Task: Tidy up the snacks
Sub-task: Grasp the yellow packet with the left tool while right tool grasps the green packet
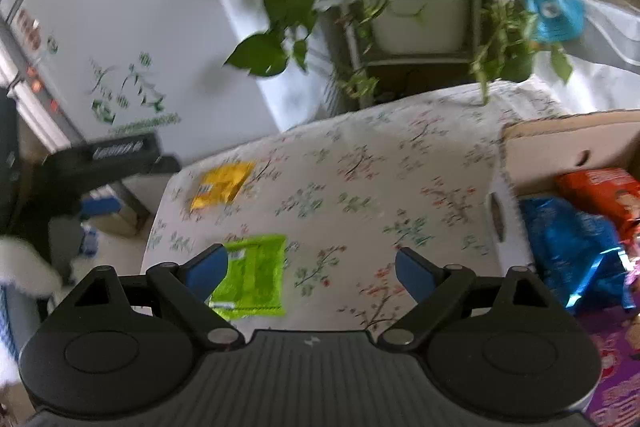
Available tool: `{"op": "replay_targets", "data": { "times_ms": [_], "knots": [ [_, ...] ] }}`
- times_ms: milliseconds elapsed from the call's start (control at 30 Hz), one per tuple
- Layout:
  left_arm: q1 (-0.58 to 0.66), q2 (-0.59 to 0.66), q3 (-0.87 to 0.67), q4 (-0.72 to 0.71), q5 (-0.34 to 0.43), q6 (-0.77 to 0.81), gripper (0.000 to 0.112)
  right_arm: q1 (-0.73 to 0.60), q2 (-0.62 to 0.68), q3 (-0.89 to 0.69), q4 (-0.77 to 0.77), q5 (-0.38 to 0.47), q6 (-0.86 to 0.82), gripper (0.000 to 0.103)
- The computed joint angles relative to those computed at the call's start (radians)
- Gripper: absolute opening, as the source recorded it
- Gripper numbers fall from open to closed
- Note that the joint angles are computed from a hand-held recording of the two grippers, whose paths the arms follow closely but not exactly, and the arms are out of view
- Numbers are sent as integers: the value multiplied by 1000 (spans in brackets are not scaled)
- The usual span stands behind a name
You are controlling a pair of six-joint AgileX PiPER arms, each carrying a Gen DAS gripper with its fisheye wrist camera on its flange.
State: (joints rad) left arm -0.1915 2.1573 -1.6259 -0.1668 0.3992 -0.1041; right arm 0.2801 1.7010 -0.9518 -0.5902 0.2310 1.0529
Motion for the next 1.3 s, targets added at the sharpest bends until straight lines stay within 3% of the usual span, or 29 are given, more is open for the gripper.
{"op": "replay_targets", "data": {
  "times_ms": [233, 367, 800, 900, 1100, 1200, 1300],
  "knots": [
    [-7, 113, -121, -33, 50, 84, 94, 40, 112, -47, -98, -40, 52, 94],
    [-16, 171, -196, -39, 82, 127, 94, 49, 169, -89, -42, -47, 9, 94],
    [-34, 318, -388, -36, 159, 220, 94, 105, 292, -157, -410, -24, 333, 95],
    [-36, 344, -420, -36, 173, 232, 94, 124, 310, -164, -566, -1, 484, 96],
    [-57, 381, -460, 68, 169, 175, 99, 156, 334, -191, -599, 53, 495, 95],
    [-62, 374, -433, 82, 136, 161, 97, 170, 338, -192, -646, 81, 526, 82],
    [-58, 353, -386, 61, 85, 180, 82, 171, 336, -190, -653, 103, 512, 67]
  ]
}}
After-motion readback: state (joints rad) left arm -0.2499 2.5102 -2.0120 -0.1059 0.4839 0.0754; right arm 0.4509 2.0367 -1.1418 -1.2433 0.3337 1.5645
